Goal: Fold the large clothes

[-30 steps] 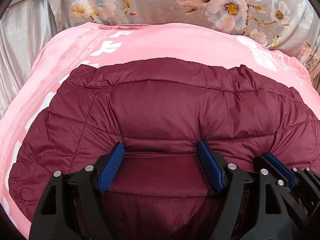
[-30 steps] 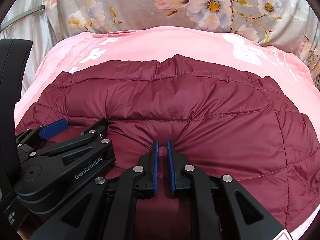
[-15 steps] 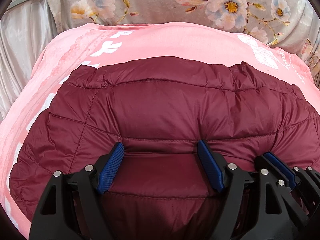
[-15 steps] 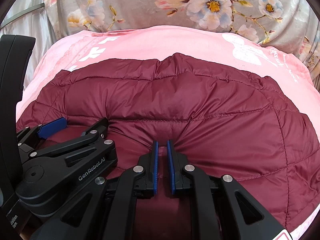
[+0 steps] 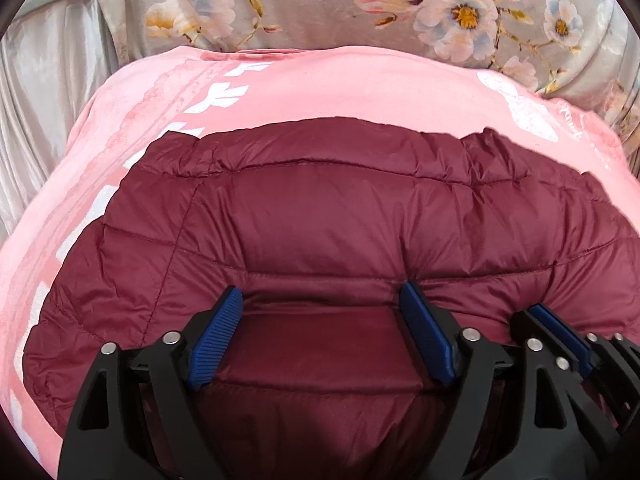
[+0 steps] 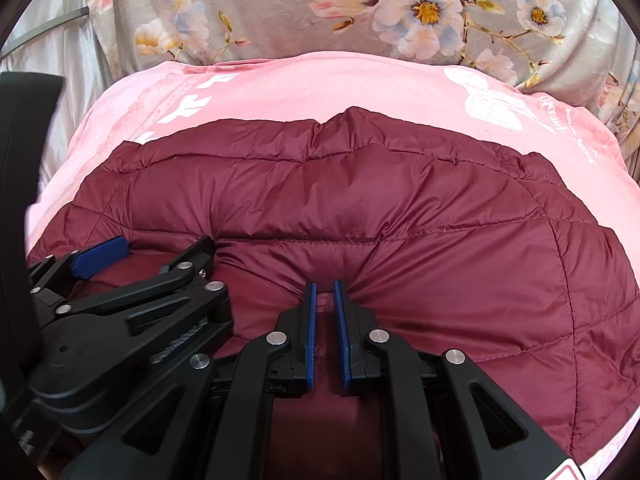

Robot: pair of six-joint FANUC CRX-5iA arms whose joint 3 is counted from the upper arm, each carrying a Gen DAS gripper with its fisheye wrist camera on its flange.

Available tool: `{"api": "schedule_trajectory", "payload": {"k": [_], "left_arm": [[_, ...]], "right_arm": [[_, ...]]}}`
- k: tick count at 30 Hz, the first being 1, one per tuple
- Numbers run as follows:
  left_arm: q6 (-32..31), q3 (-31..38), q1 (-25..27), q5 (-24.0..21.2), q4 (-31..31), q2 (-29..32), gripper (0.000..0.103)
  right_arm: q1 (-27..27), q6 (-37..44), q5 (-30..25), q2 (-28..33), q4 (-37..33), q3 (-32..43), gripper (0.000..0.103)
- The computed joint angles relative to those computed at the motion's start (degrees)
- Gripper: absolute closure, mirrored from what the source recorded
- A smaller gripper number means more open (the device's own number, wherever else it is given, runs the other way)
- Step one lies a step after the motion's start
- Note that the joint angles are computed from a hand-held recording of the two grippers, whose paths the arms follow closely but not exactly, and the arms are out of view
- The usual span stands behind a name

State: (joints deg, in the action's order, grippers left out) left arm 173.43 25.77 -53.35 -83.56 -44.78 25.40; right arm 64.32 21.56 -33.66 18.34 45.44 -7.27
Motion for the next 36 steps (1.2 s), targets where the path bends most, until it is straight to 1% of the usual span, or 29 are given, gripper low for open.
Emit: {"api": "schedule_trajectory", "payload": {"k": [1, 4, 6, 7, 8, 11, 12, 14, 15, 17, 19, 20, 22, 23, 24, 26, 28, 29, 30, 31, 33, 34, 35, 36], "left_arm": [[1.7, -1.9, -0.4, 1.2, -0.1, -1.6, 0.018], [9.0, -8.2, -3.0, 2.8, -1.3, -7.2, 0.016], [16.0, -14.2, -5.1, 4.3, -2.2, -12.7, 0.014], [19.5, -16.9, -6.2, 4.4, -2.7, -15.3, 0.011], [23.0, -19.5, -7.2, 4.1, -3.1, -17.7, 0.011], [35.3, -28.0, -9.6, 3.2, -2.8, -25.5, 0.011], [38.9, -30.0, -10.1, 2.6, -2.7, -27.3, 0.011], [43.5, -32.3, -11.0, 1.7, -2.4, -29.1, 0.011], [44.4, -32.9, -11.1, 2.0, -2.3, -29.6, 0.011], [45.8, -35.1, -10.4, 4.8, -1.7, -31.1, 0.011], [46.1, -36.9, -9.0, 9.5, -1.1, -31.9, 0.011], [45.6, -37.1, -8.2, 10.9, -0.6, -31.8, 0.011], [42.8, -34.8, -7.7, 9.3, -0.6, -29.3, 0.009], [41.7, -34.5, -7.2, 9.9, -0.6, -28.9, 0.009], [40.8, -34.1, -6.6, 10.3, -0.3, -28.4, 0.006], [40.7, -33.2, -6.4, 9.5, -0.7, -27.3, 0.006], [40.1, -33.0, -5.9, 10.1, -0.8, -27.2, 0.007], [40.2, -33.0, -5.8, 10.7, -1.1, -27.2, 0.008], [40.5, -33.0, -5.7, 11.2, -1.3, -27.4, 0.016], [40.5, -33.5, -5.6, 12.8, -1.5, -27.9, 0.029], [38.7, -33.9, -4.5, 15.8, -1.0, -28.4, 0.045], [37.8, -33.1, -4.7, 15.4, -1.1, -28.0, 0.054], [36.7, -32.2, -5.0, 14.8, -1.4, -27.5, 0.059], [35.7, -31.3, -5.3, 14.1, -1.7, -27.1, 0.069]], "right_arm": [[0.1, -0.3, -0.1, -0.1, 0.6, -0.2, 0.090], [0.9, -1.0, -1.6, -0.8, 2.3, -0.7, 0.090], [1.2, -2.6, -0.6, -2.2, 3.0, -2.0, 0.090], [1.5, -3.3, -0.2, -3.0, 2.4, -2.3, 0.090], [1.7, -3.1, 0.3, -3.6, 1.1, -2.3, 0.090], [2.6, 0.3, 2.4, -5.0, -6.2, -1.5, 0.090], [2.8, 0.7, 2.9, -5.1, -7.3, -1.4, 0.090], [3.6, 2.0, 2.4, -4.6, -8.8, -0.7, 0.089], [4.0, 0.9, 1.9, -4.2, -7.3, -1.0, 0.089], [4.6, -1.1, 1.3, -4.2, -4.3, -1.8, 0.089], [5.0, -2.0, 1.2, -4.9, -2.6, -2.8, 0.089], [5.1, -1.6, 1.1, -5.1, -2.9, -2.9, 0.089], [5.5, -0.6, 0.9, -5.3, -3.7, -3.0, 0.089], [5.5, -0.4, 0.9, -5.4, -3.7, -3.2, 0.089], [5.6, -0.2, 0.8, -5.3, -3.8, -3.3, 0.089], [5.6, -0.4, 0.9, -4.9, -3.5, -3.6, 0.089], [5.6, -1.2, 1.1, -4.6, -2.6, -3.9, 0.089], [5.5, -1.7, 1.2, -4.4, -1.9, -4.1, 0.089], [5.6, -2.2, 1.3, -4.3, -1.2, -4.4, 0.089], [5.5, -3.1, 1.6, -4.2, -0.1, -4.8, 0.089], [5.4, -3.7, 2.1, -4.3, 0.4, -5.2, 0.089], [5.2, -3.4, 2.4, -4.2, -0.1, -5.1, 0.089], [5.1, -3.2, 2.7, -4.2, -0.4, -5.1, 0.089], [5.0, -3.1, 2.9, -4.3, -0.7, -5.2, 0.089]]}}
